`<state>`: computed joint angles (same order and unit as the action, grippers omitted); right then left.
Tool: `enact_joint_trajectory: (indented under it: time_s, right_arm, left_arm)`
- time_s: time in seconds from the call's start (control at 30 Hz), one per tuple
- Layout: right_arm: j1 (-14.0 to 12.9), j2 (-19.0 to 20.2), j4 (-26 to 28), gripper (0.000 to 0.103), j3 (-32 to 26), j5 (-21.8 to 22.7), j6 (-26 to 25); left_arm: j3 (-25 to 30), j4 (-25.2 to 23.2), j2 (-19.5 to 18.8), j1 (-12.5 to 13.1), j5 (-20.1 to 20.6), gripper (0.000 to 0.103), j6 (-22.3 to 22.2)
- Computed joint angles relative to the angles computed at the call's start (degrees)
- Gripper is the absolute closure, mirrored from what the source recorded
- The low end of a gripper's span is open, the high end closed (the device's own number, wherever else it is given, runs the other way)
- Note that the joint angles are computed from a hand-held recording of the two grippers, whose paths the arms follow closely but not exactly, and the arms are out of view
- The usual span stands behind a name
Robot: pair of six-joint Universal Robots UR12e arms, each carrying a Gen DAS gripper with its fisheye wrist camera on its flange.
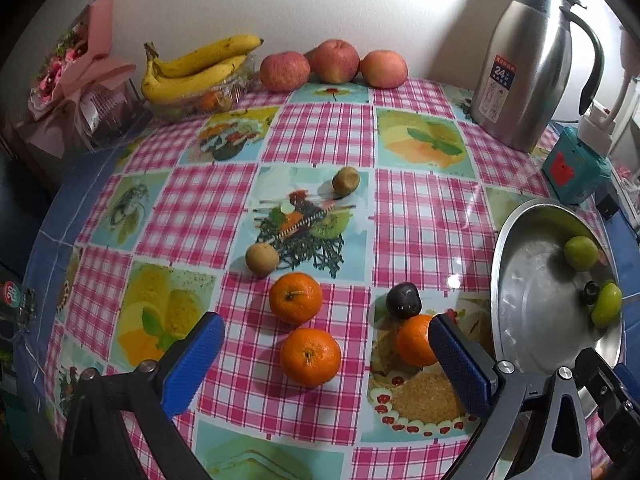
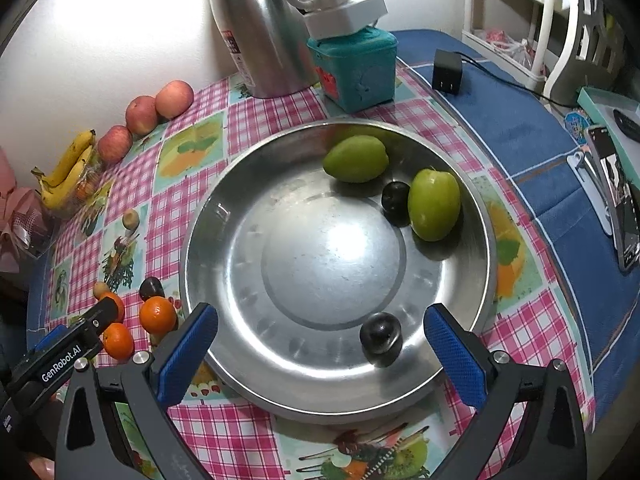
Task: Organize fruits
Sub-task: 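Withdraw both tools from the basin toward the oranges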
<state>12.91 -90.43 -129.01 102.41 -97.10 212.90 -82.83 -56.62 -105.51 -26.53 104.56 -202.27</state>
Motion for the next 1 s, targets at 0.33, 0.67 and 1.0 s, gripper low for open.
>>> enact_joint_trajectory:
  time_s: [0.33, 0.67, 1.0]
  right_arm:
    - [0.7, -0.3, -5.5, 0.001, 1.2, -1.4, -2.0]
    - [1.8, 0.7, -8.0, 0.001, 0.7, -1.4, -4.1]
    - [3.9, 2.5, -8.1, 0.001, -1.1, -8.3, -5.3]
  left_arm:
    - [-1.3, 5.1, 0.9, 1.0, -0.5, 0.0, -0.1]
    - [-2.6, 8.6, 2.1, 2.6, -1.3, 0.0, 0.5]
    - [-3.9, 11.4, 2.7, 2.9, 3.8, 0.0, -1.6]
